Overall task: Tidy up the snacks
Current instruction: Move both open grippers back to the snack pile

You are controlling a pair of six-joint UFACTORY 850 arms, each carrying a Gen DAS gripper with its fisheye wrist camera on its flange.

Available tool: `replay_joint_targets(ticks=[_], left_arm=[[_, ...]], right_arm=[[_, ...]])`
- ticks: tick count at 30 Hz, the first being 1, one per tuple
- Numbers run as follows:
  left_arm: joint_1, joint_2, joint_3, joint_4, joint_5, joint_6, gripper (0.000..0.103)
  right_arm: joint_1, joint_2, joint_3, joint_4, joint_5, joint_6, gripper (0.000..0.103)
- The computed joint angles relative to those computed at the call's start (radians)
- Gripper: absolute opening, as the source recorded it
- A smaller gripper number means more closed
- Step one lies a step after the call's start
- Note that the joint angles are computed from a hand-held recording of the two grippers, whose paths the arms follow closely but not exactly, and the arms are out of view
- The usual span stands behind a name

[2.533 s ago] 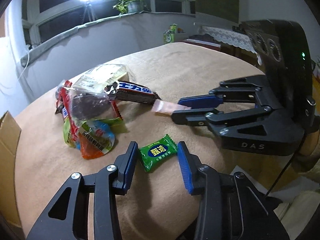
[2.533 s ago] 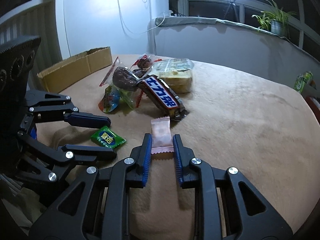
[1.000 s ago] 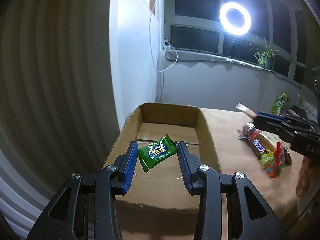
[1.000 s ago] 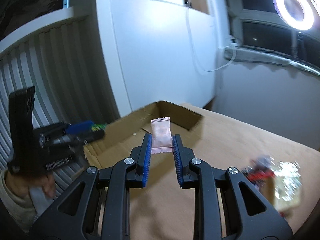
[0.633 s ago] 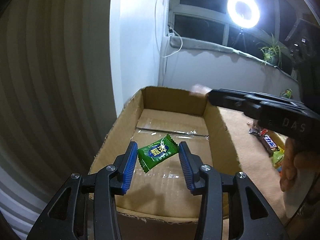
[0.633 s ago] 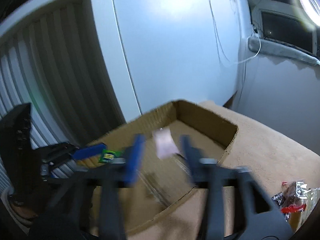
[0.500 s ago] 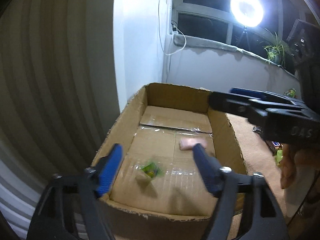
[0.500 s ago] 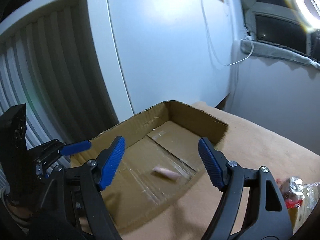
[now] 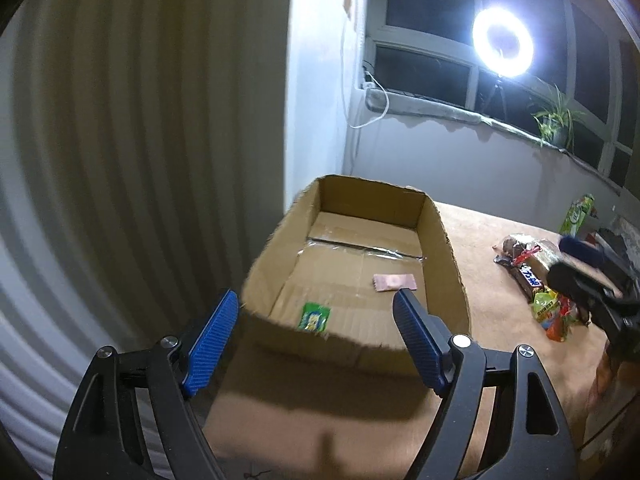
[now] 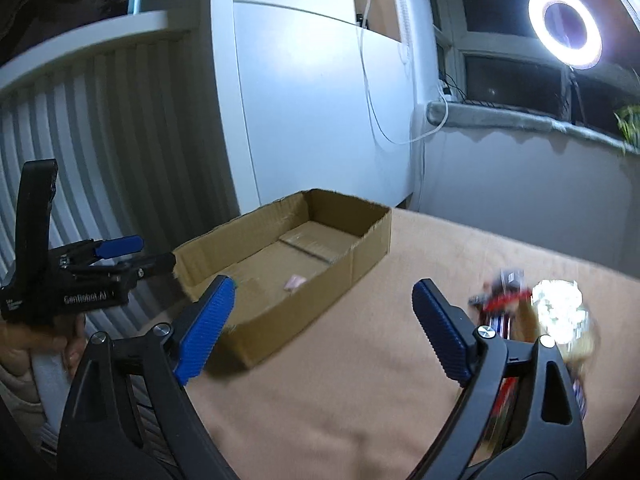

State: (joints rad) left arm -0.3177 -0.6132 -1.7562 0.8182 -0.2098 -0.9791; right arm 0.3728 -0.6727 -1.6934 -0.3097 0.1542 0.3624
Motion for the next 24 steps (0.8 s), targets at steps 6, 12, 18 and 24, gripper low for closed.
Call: replay_joint_targets(ticks=[6, 12, 18, 24], left_arm=[[-0.018, 0.056, 0.063, 0.077, 0.008, -0.073, 0.080], [-0.058, 0.062, 0.058, -0.081, 0.042, 0.131, 0.080], [-0.108, 0.024, 0.009, -0.436, 0.042, 0.527, 0.080], [-0.151, -0.020, -0.048, -0.712, 0.000, 0.836, 0.080]], right_arm=[[0.014, 0.059, 0.126, 0.182, 0.019, -0.147, 0.093], [0.002, 0.129, 0.246, 0.368, 0.044, -0.328, 0.093], [-0.031, 0.195, 0.350, 0.481, 0.090, -0.418, 0.093], [-0.080, 0.236, 0.419, 0.533, 0.114, -0.447, 0.093]])
